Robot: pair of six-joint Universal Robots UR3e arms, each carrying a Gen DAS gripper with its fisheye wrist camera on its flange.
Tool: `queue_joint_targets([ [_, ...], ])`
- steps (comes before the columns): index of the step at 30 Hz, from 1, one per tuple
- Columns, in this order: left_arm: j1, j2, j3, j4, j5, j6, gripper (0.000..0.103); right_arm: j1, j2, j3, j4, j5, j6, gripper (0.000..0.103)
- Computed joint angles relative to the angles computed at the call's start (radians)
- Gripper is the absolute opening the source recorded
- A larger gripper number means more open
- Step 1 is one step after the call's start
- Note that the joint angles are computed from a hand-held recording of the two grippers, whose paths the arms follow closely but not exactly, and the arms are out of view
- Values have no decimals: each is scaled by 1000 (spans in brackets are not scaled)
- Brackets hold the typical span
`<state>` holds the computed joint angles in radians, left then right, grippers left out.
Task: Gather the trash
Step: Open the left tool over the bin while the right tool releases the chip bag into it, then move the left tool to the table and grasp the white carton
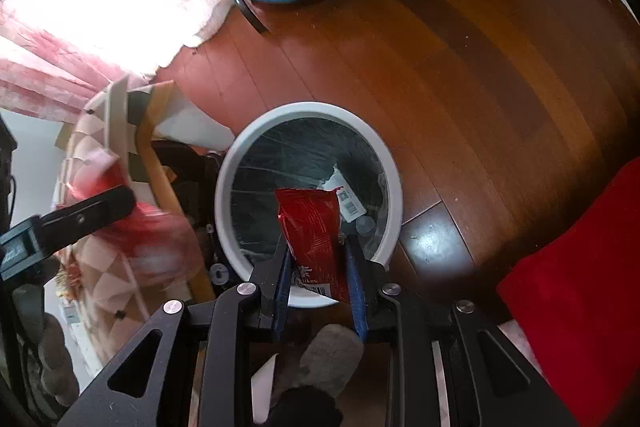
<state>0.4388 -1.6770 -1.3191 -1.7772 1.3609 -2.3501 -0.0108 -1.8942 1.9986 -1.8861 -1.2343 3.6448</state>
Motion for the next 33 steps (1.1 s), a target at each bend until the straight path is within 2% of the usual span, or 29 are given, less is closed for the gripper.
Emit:
queue_joint_targets([
  [2, 14, 36, -66, 70, 29, 2, 99, 11, 64, 12, -51, -5, 0, 45],
  [3, 26, 64, -109, 112, 38, 4, 99, 17, 85, 16, -73, -11, 8, 68],
  [4, 39, 93, -145, 148, 48, 8, 99, 19, 96, 27, -91, -16, 17, 83],
  [6, 69, 160, -230, 228, 65, 26, 99, 33, 114, 36, -111, -35, 38, 85],
  [9, 88, 199, -296, 295, 84, 37, 99, 89, 159, 8, -114, -76, 89, 103],
  [13, 140, 265, -326, 258, 78, 92, 99, 152, 157, -43, -40, -164, 135, 103],
  [17, 176, 309, -321, 207, 69, 141, 99, 192, 136, -98, 33, -205, 175, 103],
  [22, 253, 370, -266, 89, 33, 228, 99, 259, 116, -229, 162, -263, 197, 103],
  [28, 370, 407, -125, -109, -31, 338, 99, 339, 128, -425, 314, -320, 245, 103],
  [33, 494, 395, 82, -344, -98, 460, 99, 409, 144, -602, 439, -356, 301, 103],
])
